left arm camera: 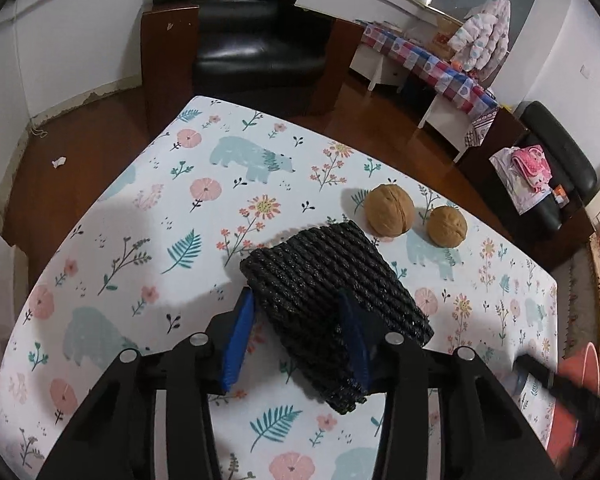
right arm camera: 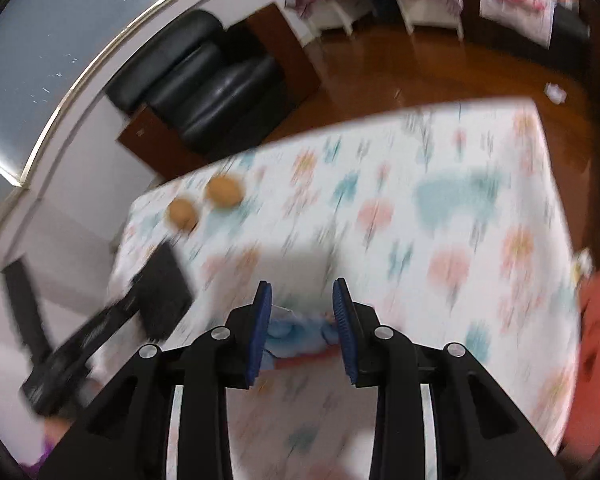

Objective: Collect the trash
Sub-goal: 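Lower the left tool onto the black mesh pad and grasp it, then grasp the red-and-white wrapper with the right tool while the left tool lifts the pad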

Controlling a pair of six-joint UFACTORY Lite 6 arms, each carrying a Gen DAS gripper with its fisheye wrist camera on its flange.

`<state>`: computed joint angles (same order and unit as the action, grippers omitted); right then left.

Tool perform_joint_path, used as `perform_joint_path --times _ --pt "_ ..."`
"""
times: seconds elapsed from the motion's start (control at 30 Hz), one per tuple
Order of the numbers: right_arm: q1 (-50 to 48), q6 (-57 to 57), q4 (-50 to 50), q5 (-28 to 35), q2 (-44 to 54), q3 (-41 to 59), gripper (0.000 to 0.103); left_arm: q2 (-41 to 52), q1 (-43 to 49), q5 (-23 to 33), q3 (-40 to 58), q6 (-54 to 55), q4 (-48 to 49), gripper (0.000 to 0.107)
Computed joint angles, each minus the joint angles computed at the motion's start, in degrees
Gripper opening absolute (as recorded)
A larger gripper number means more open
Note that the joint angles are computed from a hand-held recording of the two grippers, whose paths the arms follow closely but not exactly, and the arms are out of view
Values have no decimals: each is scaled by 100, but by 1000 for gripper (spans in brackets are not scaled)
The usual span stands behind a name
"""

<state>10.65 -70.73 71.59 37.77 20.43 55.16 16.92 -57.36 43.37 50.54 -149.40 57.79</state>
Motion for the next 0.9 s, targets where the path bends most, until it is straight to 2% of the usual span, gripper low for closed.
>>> perform_joint_path --times 0.2,0.3,0.33,0.37,0.5,0.6,0.63,0.7,0.8,0.9 --pt "-234 -464 -44 445 -1170 -1522 33 123 62 -51 109 328 158 42" --pt "-281 -460 -220 727 -1638 -2038 32 185 135 -173 110 165 483 24" --pt "-295 -487 -253 792 -1779 -2171 32 168 152 -235 83 131 640 14" --pt "-360 -568 -291 875 -1981 -2326 32 154 137 -202 104 234 645 10" --pt "-848 -1029 -380 1103 -2663 -2680 32 -343 -155 -227 -293 73 1012 9" --pt "-1006 -1265 -524 1173 -2634 -2537 33 -1085 -629 -90 -838 10 1106 9" --pt "-988 -1298 -584 1102 -2570 -2452 33 -1231 -760 3 -920 92 1028 9" --pt "-793 -1375 -545 874 -2245 -2207 43 -1632 -1169 296 -1155 264 783 9" --pt "-559 -1437 -267 506 -1695 -1986 44 -2017 -1682 647 -1392 152 529 9" --pt "-718 -1322 -199 755 -1338 -1989 44 -2239 -2062 875 -1541 -101 368 9"
